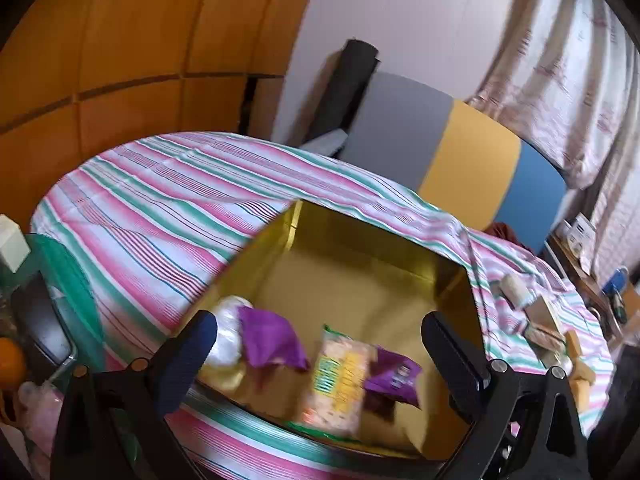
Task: Organize objects
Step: 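Withdraw both grippers from the tray toward the remaining items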
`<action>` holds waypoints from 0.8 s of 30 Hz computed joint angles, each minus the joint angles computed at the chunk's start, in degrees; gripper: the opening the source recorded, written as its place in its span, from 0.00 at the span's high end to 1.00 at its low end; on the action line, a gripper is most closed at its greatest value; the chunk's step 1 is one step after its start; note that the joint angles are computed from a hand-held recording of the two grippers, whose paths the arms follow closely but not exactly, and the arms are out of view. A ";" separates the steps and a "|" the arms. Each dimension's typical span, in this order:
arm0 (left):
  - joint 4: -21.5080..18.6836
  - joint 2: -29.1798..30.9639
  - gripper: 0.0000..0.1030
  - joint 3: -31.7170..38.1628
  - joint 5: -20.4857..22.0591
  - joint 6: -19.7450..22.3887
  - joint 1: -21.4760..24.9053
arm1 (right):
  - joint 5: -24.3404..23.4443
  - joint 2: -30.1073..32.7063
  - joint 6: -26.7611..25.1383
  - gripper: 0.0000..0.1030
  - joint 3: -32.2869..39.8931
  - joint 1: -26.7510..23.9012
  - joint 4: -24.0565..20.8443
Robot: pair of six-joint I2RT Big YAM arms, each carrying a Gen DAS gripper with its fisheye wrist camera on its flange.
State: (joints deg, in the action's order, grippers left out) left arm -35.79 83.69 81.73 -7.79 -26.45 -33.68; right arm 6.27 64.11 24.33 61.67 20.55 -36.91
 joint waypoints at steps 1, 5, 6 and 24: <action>0.10 0.04 0.00 -0.02 0.39 0.20 -0.36 | 0.15 -0.32 0.07 0.60 -0.14 -0.31 -0.12; 0.83 -0.04 0.00 -0.25 1.42 1.90 -1.98 | 1.11 -1.75 0.51 0.59 -0.94 -1.74 -0.48; 0.91 -0.02 0.00 -0.27 1.57 2.53 -2.51 | 1.28 -2.34 0.69 0.59 -1.31 -2.37 -0.60; 1.18 0.28 0.00 -0.65 9.81 9.53 -10.55 | 4.03 -13.69 0.09 0.58 -10.98 -17.86 -8.18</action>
State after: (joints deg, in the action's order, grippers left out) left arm -34.61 83.97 81.08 2.02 -16.92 -44.23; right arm 10.30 50.42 24.42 50.70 2.69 -45.10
